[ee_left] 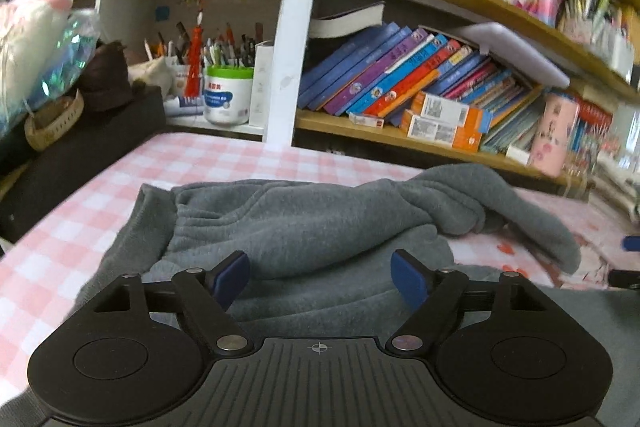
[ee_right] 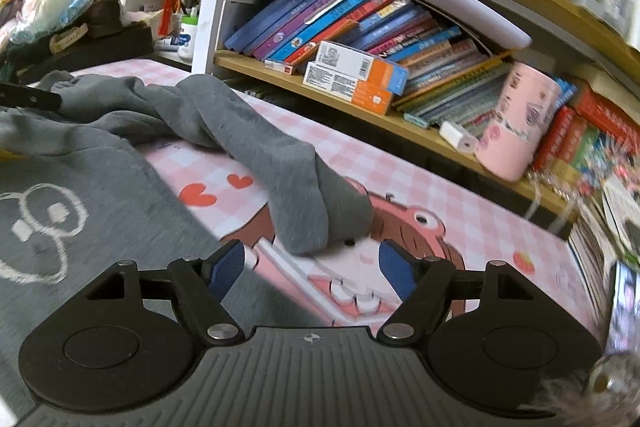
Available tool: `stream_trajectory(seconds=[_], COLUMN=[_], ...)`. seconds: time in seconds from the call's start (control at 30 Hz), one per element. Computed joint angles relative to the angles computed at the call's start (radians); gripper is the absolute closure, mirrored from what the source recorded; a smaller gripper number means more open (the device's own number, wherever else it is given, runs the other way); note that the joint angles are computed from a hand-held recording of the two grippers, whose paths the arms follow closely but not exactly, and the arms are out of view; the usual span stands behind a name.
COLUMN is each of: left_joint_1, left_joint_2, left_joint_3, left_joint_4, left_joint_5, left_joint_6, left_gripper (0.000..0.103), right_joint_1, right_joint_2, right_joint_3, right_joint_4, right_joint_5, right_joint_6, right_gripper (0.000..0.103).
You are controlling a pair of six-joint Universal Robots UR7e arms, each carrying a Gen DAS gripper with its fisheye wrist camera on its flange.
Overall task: Fold clothes
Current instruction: 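Grasp the sweatshirt sleeve cuff with the right tool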
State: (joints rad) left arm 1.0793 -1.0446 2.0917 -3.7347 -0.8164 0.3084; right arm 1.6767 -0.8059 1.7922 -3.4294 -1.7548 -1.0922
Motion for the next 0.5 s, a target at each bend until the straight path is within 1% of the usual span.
stream_trajectory(seconds=[0.13, 0.33, 0.43, 0.47, 0.5], left_joint_1=[0.017, 0.008, 0.012, 0.014, 0.016], left_joint_2=[-0.022, -0.013, -0.017, -0.019, -0.021], left_joint_3=[0.007, 0.005, 0.005, 0.006, 0.006], left_joint_4=[0.042, 0.057, 0.063, 0.067, 0.071], left_joint_5=[-0.045, -0.038, -0.047, -0.051, -0.053], left_joint_6=[-0.060, -0.034, -0.045, -0.051, -0.057], left_gripper=[0.015, 0.011, 0.010, 0.010, 0.010], right_joint_1=[0.018, 0.038, 0.040, 0.038, 0.037], right_joint_2=[0.059, 0.149, 0.181, 0.185, 0.187], right_joint_3=[-0.092, -0.214, -0.260, -0.269, -0.275], right_joint_4=[0.048, 0.091, 0.103, 0.113, 0.121], right_joint_5=[-0.021, -0.071, -0.104, -0.110, -0.114], right_joint_6=[-0.016, -0.027, -0.012, 0.001, 0.012], right_gripper=[0.031, 0.034, 0.039, 0.043, 0.054])
